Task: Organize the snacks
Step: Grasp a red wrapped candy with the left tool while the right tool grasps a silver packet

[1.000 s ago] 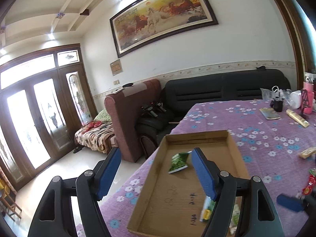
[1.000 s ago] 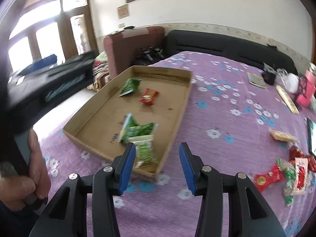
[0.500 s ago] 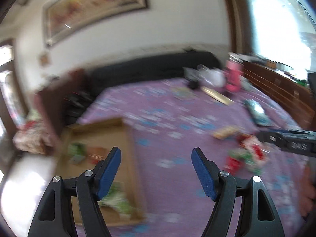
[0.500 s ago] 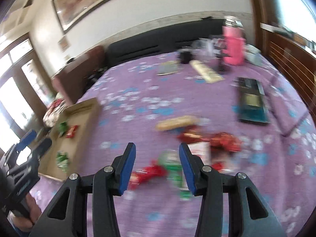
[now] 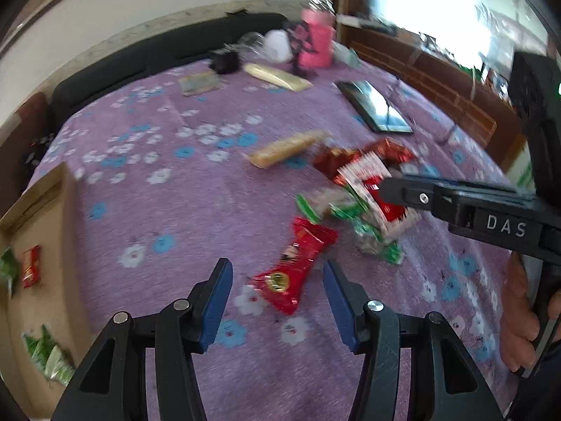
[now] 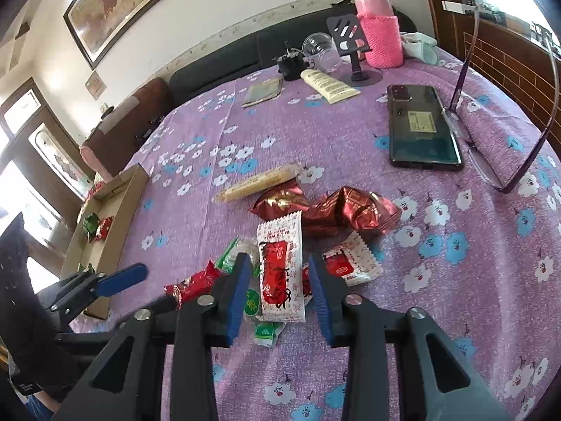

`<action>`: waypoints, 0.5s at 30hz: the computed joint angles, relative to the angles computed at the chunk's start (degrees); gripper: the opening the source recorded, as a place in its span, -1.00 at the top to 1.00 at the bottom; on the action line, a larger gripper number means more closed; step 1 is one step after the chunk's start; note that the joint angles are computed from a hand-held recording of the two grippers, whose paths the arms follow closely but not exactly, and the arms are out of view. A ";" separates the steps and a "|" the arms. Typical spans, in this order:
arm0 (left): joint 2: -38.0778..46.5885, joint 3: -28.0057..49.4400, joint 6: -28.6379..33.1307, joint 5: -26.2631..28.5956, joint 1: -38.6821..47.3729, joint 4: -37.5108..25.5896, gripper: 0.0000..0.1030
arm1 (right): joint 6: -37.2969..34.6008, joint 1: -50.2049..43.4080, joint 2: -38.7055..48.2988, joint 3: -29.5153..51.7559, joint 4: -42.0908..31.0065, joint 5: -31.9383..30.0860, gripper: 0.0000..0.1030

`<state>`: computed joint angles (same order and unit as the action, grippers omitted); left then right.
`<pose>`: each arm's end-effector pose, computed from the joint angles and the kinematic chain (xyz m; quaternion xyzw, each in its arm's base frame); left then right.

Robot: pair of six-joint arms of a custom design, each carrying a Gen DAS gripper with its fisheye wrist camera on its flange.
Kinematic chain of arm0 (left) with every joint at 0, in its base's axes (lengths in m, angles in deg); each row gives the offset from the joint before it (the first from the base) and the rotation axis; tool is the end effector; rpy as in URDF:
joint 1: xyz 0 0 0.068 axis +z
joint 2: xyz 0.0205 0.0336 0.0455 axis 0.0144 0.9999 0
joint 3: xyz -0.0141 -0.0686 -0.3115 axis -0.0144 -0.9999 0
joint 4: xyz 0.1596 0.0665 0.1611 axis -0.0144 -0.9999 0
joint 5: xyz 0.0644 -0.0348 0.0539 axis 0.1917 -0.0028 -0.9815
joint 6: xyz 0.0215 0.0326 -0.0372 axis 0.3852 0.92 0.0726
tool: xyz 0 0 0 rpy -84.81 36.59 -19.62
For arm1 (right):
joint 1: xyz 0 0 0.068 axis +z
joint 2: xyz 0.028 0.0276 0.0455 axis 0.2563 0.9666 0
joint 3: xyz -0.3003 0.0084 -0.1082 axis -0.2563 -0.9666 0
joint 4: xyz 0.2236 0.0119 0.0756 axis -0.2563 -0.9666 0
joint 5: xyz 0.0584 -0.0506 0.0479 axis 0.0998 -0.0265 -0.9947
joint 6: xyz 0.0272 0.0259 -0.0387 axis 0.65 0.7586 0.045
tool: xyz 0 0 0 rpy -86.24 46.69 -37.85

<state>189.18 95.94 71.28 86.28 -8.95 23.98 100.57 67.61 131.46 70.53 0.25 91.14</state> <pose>0.2851 -0.0606 0.1598 0.3508 0.8831 -0.1097 0.2917 0.2327 0.2792 0.1684 0.1504 0.9172 0.1300 0.3454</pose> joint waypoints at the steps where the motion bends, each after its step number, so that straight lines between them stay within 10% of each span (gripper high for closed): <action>1: 0.20 -0.56 0.18 -0.53 -0.35 0.80 -0.10 | -0.26 0.08 0.41 0.55 -0.59 0.12 0.41; 15: 3.86 -1.78 -2.05 0.15 0.49 6.79 0.34 | -4.90 3.22 5.39 9.25 -10.61 5.76 0.77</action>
<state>193.03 94.17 69.23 86.43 -8.46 30.77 95.67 70.83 136.85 79.78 -10.35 96.90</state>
